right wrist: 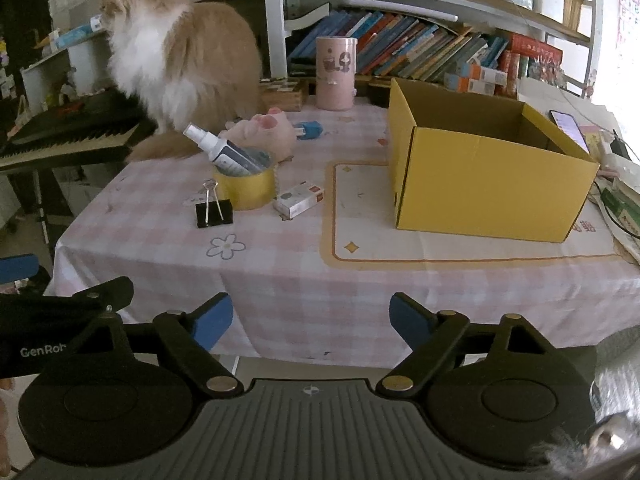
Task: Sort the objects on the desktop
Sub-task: 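Move the right tool toward the small white medicine box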
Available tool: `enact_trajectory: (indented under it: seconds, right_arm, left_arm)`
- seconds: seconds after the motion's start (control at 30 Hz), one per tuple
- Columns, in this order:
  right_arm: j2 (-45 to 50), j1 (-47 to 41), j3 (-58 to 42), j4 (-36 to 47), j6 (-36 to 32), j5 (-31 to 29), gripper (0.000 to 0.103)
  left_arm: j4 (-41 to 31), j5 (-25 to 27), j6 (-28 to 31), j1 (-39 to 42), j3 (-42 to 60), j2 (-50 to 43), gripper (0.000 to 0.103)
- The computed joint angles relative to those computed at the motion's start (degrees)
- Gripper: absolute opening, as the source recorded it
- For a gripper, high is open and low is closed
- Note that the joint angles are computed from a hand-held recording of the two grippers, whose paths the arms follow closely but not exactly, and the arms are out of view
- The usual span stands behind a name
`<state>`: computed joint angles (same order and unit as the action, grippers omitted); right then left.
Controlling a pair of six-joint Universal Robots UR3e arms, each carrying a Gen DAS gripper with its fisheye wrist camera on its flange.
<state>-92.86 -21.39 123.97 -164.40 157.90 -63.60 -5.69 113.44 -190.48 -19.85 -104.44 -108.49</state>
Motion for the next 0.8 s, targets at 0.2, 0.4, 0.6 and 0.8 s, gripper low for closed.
enact_trajectory:
  seconds: [0.2, 0.4, 0.6, 0.8]
  right_arm:
    - [0.94, 0.27, -1.04, 0.25, -0.79, 1.02, 0.084]
    - [3.53, 1.46, -4.04, 1.13, -1.42, 0.30, 0.084]
    - [6.67, 2.02, -7.75, 3.15, -2.43, 0.68, 0.082]
    - [11.12, 2.83, -13.00, 5.65, -3.98, 1.16, 0.073]
  left_arm:
    - [-1.71, 0.69, -0.36, -0.07, 1.09, -0.24, 0.103]
    - [-3.35, 0.67, -0.79, 0.35, 2.95, -1.21, 0.102]
    - [-6.23, -0.21, -2.37, 1.12, 5.21, -2.34, 0.102]
    - [-8.89, 0.23, -3.31, 1.37, 9.53, -5.00, 0.102]
